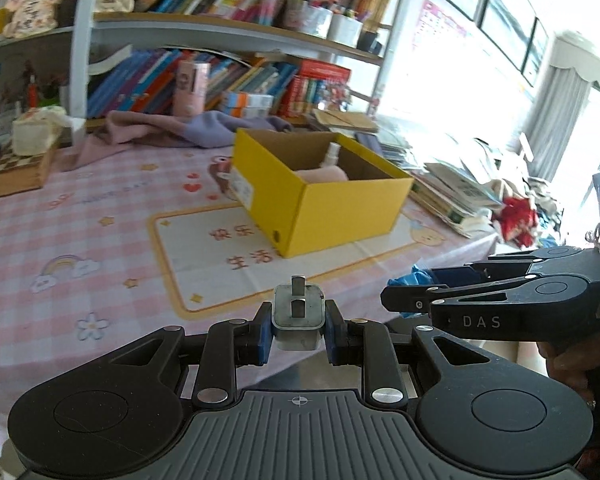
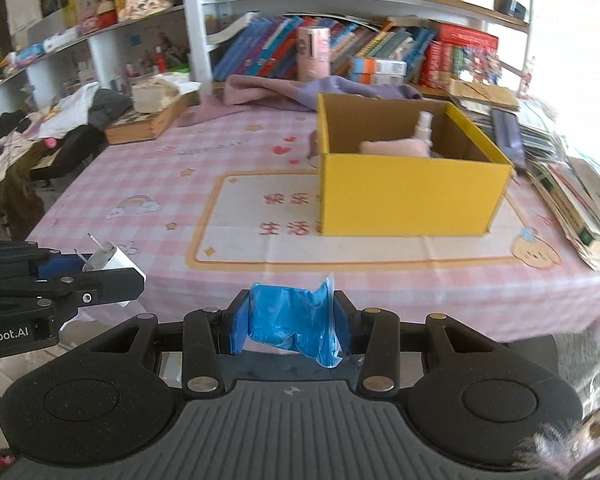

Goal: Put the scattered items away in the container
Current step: 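Carry the white plug with the left tool while the right carries the blue item to the box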

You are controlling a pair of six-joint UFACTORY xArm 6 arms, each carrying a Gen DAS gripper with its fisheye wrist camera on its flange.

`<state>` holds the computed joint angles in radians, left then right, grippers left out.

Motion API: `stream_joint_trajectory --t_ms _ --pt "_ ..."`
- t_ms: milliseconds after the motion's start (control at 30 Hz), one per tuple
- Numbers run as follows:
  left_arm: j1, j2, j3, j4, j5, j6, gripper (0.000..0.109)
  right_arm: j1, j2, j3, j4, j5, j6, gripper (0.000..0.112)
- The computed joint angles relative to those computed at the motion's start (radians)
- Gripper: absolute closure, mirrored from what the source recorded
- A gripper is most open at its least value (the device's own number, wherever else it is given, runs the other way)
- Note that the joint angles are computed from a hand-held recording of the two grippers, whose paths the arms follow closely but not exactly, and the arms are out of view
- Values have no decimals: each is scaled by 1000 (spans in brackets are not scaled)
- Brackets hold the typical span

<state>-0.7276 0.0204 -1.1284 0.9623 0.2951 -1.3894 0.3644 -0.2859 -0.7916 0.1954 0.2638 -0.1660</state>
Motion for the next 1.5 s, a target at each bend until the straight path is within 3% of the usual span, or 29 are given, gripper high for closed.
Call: stream_joint_trajectory --t_ms 433,867,1067,1233,1500 --pt "-15 148 -131 -249 -94 293 85 -97 -60 46 -129 40 138 73" --pt "-48 316 -323 -578 -88 659 85 -196 -24 12 -110 63 125 73" --pt "-54 395 -436 -639 -44 726 85 -230 35 -39 -29 67 31 73" --pt "-51 464 -548 -608 5 708 85 -256 110 -114 97 77 -107 73" --pt "-35 649 -884 -516 155 657 85 -301 286 -340 331 93 -379 73"
